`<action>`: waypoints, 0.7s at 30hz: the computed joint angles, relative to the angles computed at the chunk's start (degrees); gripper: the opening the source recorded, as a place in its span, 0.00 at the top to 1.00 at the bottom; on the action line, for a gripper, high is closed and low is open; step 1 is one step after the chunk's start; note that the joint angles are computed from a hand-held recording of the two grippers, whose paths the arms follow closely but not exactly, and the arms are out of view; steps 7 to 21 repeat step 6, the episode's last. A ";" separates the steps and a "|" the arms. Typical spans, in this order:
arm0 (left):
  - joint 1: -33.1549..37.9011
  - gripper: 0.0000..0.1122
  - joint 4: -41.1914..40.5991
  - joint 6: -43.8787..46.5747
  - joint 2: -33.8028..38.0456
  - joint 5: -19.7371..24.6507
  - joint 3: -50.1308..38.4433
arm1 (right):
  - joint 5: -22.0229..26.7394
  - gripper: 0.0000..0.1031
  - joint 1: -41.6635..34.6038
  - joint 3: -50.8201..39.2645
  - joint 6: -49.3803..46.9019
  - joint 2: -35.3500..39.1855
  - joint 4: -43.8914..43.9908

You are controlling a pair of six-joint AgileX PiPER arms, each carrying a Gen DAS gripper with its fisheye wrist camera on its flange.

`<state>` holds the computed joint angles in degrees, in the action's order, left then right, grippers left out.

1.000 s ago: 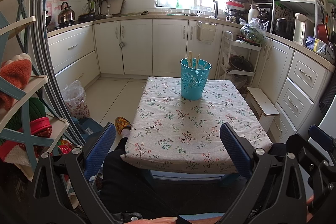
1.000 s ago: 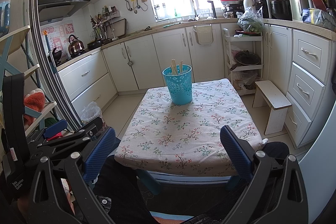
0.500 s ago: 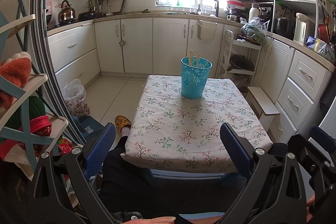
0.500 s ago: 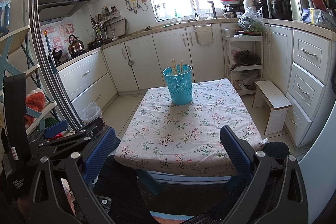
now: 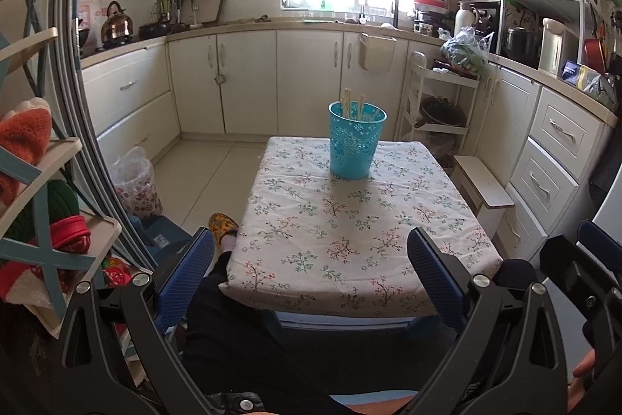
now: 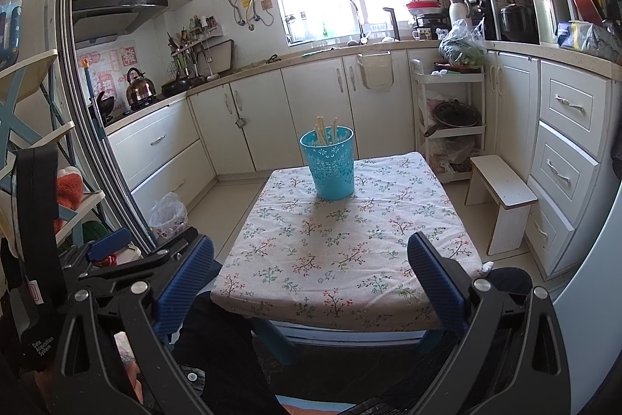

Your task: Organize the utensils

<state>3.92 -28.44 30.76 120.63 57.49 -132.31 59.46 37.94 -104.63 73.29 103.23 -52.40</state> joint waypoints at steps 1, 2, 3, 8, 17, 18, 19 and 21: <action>0.07 0.15 0.03 -0.36 0.58 0.88 -0.97 | 0.01 0.07 0.01 -0.02 0.08 -0.03 -0.29; 0.23 0.15 -0.03 -0.75 1.24 1.90 -2.12 | -0.02 0.07 0.01 0.11 0.28 -0.09 -0.61; 0.38 0.15 0.06 -1.45 2.33 3.21 -4.13 | 0.07 0.07 0.00 0.02 0.39 -0.05 -0.86; 0.80 0.15 -0.82 -1.31 3.12 4.44 -5.39 | 0.00 0.07 0.08 0.63 1.22 -0.19 -1.72; 0.80 0.15 -0.82 -1.31 3.12 4.44 -5.39 | 0.00 0.07 0.08 0.63 1.22 -0.19 -1.72; 0.80 0.15 -0.82 -1.31 3.12 4.44 -5.39 | 0.00 0.07 0.08 0.63 1.22 -0.19 -1.72; 0.80 0.15 -0.82 -1.31 3.12 4.44 -5.39 | 0.00 0.07 0.08 0.63 1.22 -0.19 -1.72; 0.80 0.15 -0.82 -1.31 3.12 4.44 -5.39 | 0.00 0.07 0.08 0.63 1.22 -0.19 -1.72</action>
